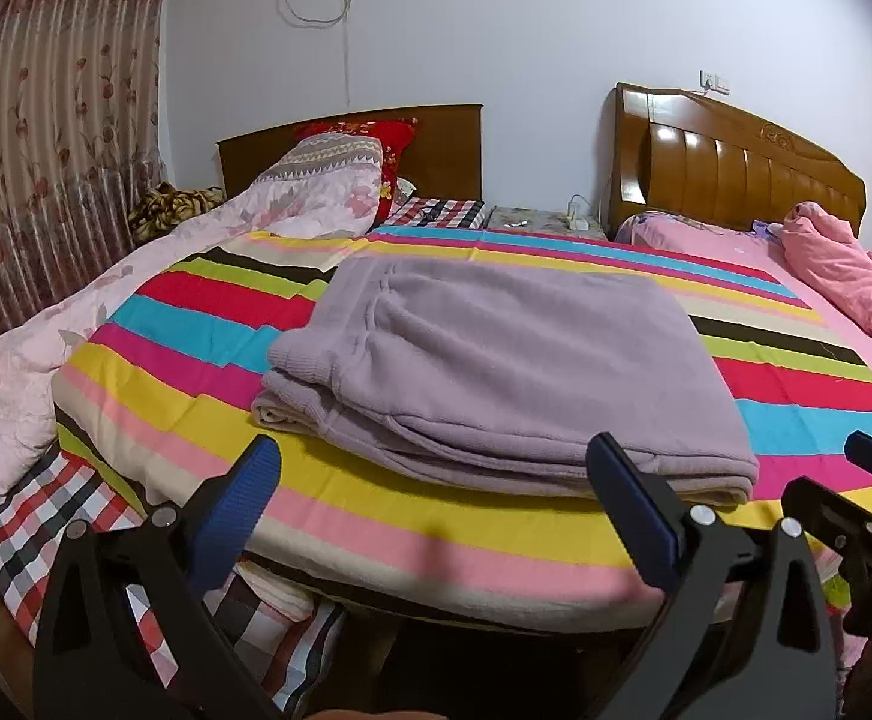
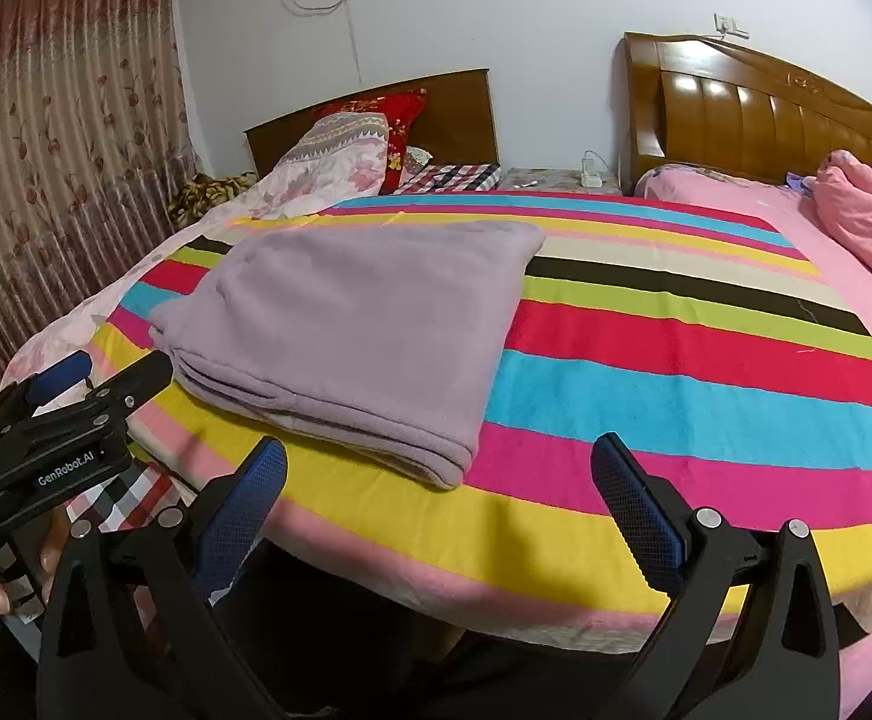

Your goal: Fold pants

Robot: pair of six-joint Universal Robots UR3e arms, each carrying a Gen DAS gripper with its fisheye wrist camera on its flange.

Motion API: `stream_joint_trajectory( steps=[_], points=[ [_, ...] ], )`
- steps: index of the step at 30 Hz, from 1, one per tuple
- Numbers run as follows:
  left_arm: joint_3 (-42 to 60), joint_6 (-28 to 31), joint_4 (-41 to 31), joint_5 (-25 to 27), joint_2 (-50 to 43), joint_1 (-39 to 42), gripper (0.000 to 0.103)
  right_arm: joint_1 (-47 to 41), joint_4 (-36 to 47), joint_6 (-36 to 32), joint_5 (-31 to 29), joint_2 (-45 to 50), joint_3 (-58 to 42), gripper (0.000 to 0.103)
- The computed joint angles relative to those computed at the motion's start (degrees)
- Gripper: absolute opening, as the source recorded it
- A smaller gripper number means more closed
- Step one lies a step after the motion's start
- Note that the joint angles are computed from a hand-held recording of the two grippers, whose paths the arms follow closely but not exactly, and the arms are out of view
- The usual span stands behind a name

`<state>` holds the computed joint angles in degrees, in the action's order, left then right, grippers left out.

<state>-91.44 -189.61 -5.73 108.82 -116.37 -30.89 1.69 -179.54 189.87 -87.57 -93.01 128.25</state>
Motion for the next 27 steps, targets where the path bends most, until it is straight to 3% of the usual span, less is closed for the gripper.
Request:
stream_joint_trajectory(
  steps=[27],
  points=[
    [-0.44, 0.00, 0.11, -0.07, 0.27, 0.30, 0.102, -0.42, 0.20, -0.49, 0.98, 0.20, 0.15, 0.099]
  ],
)
